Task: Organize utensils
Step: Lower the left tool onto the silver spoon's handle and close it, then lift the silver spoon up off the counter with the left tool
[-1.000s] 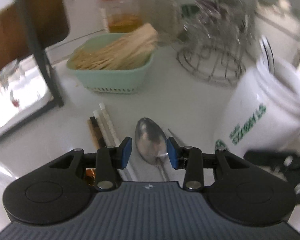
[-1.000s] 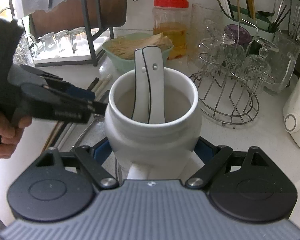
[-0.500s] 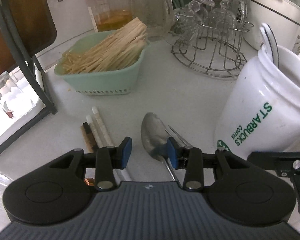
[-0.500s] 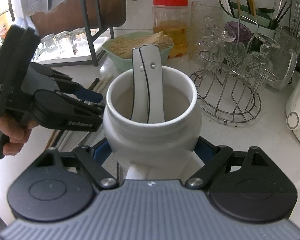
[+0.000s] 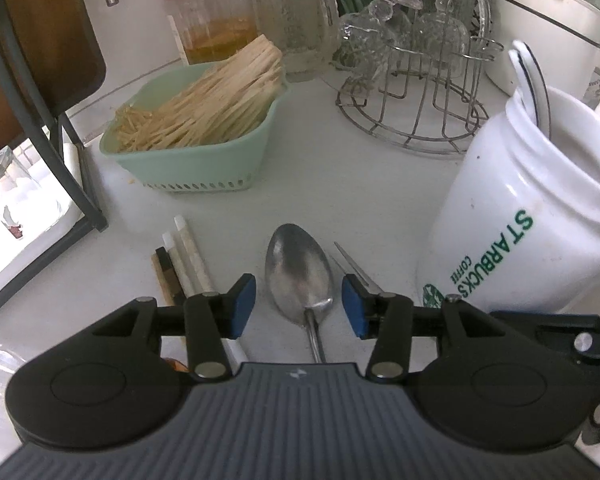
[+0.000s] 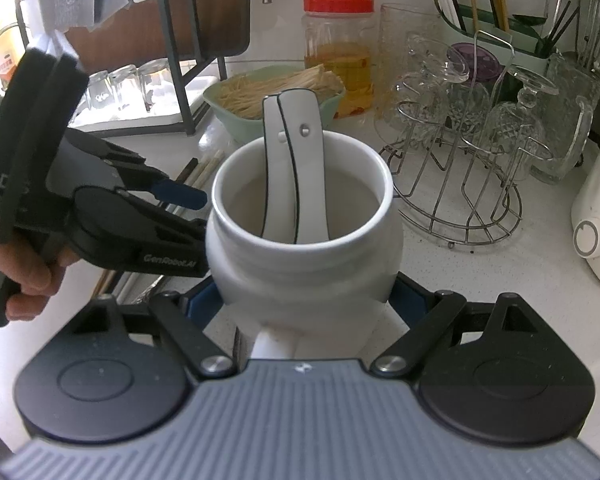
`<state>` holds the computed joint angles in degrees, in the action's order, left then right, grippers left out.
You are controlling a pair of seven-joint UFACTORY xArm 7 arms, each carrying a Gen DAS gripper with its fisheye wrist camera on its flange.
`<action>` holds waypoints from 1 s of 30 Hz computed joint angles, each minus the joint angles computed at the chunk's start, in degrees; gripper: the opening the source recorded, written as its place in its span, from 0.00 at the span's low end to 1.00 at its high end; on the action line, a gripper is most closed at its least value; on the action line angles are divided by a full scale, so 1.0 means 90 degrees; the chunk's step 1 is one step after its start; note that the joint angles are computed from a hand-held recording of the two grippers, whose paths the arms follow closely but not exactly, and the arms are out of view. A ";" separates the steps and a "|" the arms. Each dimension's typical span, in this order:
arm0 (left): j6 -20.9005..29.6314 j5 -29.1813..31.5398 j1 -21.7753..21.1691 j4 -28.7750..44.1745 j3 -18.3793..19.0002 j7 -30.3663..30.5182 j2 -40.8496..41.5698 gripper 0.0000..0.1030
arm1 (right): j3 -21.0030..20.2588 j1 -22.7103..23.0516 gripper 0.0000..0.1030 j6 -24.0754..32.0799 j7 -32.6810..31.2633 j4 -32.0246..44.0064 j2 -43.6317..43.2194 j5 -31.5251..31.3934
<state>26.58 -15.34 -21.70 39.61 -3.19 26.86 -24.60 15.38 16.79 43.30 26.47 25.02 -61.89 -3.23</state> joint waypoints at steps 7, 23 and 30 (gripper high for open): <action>-0.0061 -0.0315 -0.0065 0.0117 0.0093 -0.0159 0.0186 0.47 | -0.0039 0.0022 0.88 0.0021 -0.0039 0.0009 0.0012 0.0005; 0.0338 -0.0434 0.0207 0.0275 0.0113 -0.0921 -0.0208 0.42 | 0.0079 -0.0076 0.88 0.0117 0.0088 0.0138 0.0147 -0.0061; 0.0616 -0.0516 0.0266 0.0269 0.0259 -0.1207 -0.0797 0.41 | 0.0171 -0.0138 0.88 0.0188 0.0298 0.0224 0.0227 -0.0124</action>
